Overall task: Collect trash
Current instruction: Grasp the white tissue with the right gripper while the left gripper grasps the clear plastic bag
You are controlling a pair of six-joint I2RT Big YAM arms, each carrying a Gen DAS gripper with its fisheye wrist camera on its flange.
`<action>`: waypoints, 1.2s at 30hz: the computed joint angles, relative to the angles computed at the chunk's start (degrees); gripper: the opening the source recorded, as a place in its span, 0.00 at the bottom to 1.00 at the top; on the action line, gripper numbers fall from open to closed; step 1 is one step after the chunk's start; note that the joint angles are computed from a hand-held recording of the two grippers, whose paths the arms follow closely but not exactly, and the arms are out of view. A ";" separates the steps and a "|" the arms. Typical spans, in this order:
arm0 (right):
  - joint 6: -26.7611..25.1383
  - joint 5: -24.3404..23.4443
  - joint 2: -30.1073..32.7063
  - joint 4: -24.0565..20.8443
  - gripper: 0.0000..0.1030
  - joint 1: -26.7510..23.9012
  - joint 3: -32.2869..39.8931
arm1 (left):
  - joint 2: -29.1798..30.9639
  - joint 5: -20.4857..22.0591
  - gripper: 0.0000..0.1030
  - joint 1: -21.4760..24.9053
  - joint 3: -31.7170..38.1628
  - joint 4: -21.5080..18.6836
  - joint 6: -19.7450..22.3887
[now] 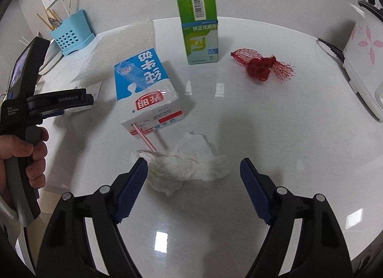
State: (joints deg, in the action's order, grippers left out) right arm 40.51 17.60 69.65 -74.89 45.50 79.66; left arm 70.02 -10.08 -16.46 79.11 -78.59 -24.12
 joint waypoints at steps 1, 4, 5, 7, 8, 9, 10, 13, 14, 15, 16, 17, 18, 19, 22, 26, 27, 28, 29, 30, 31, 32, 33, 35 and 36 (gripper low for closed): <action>-0.32 0.04 0.26 0.09 0.68 0.13 0.11 | 0.10 -0.03 0.74 -0.01 0.25 -0.39 -0.28; -0.73 -0.86 0.86 0.53 0.60 0.14 0.26 | 0.29 -0.11 0.62 -0.19 1.16 -1.85 -1.31; -0.84 -0.79 1.02 0.80 0.59 0.31 0.33 | 0.42 -0.05 0.59 -0.26 1.47 -2.13 -1.22; -1.23 -0.39 1.16 1.29 0.59 0.73 0.38 | 0.66 -0.09 0.51 -0.47 1.94 -2.56 -0.96; -1.45 -0.37 1.36 1.48 0.59 0.94 0.50 | 0.58 -0.13 0.50 -0.50 1.97 -2.76 -1.07; -1.56 -0.30 1.53 1.55 0.59 1.19 0.57 | 0.58 -0.31 0.46 -0.44 2.02 -2.81 -1.15; -1.70 -0.06 1.89 1.41 0.59 1.42 0.75 | 0.48 -0.41 0.43 -0.39 1.99 -2.82 -1.18; -1.84 -0.31 2.71 1.18 0.52 1.62 0.64 | 0.27 -0.77 0.32 -0.33 1.91 -2.73 -0.72; -1.66 -0.44 2.87 1.09 0.50 1.60 0.49 | 0.26 -0.86 0.28 -0.21 1.90 -2.62 -0.48; -1.37 -0.27 2.81 1.25 0.50 1.64 0.19 | 0.19 -0.64 0.25 -0.02 1.85 -2.54 -0.26; -1.12 0.01 2.56 1.72 0.49 1.76 -0.16 | 0.09 -0.37 0.24 0.20 1.77 -2.42 -0.18; -1.01 0.05 2.47 1.94 0.46 1.84 -0.31 | -0.05 -0.10 0.23 0.40 1.65 -2.29 -0.07; -1.07 0.21 2.44 2.11 0.44 1.91 -0.38 | -0.13 0.05 0.23 0.53 1.54 -2.12 0.13; -1.26 0.15 2.36 2.31 0.38 1.87 -0.47 | -0.25 0.09 0.23 0.58 1.43 -2.00 0.31; -1.88 -0.20 2.28 2.68 0.26 1.77 -0.56 | -0.66 0.53 0.21 0.72 1.03 -1.47 0.59; -2.27 -0.61 2.14 3.12 0.18 1.93 -0.79 | -1.22 1.45 0.17 0.93 0.60 -0.75 1.27; -2.15 -0.65 2.00 3.23 0.17 2.05 -0.93 | -1.35 1.68 0.16 0.99 0.53 -0.61 1.49; -2.07 -0.58 1.94 3.26 0.17 2.17 -1.01 | -1.45 1.86 0.16 1.07 0.47 -0.51 1.63; -1.89 -0.48 1.95 3.23 0.17 2.35 -1.00 | -1.68 2.38 0.15 1.24 0.30 -0.22 1.75; -1.79 -0.48 1.86 3.27 0.17 2.45 -1.04 | -1.86 2.79 0.15 1.29 0.15 0.07 1.84; -1.71 -0.47 1.83 3.34 0.17 2.55 -1.05 | -2.02 3.03 0.15 1.34 0.01 0.30 2.07; -1.68 -0.28 1.77 3.32 0.16 2.71 -1.06 | -2.19 3.08 0.15 1.32 -0.15 0.44 2.22; -1.63 -0.21 1.72 3.31 0.16 2.85 -1.07 | -2.52 3.59 0.15 1.44 -0.42 0.81 2.35; -1.45 -0.46 1.55 3.29 0.16 2.97 -1.17 | -3.24 4.74 0.15 1.65 -0.91 1.47 2.41; -1.35 -0.53 1.35 3.31 0.16 2.96 -1.27 | -3.39 4.81 0.15 1.65 -1.00 1.48 2.39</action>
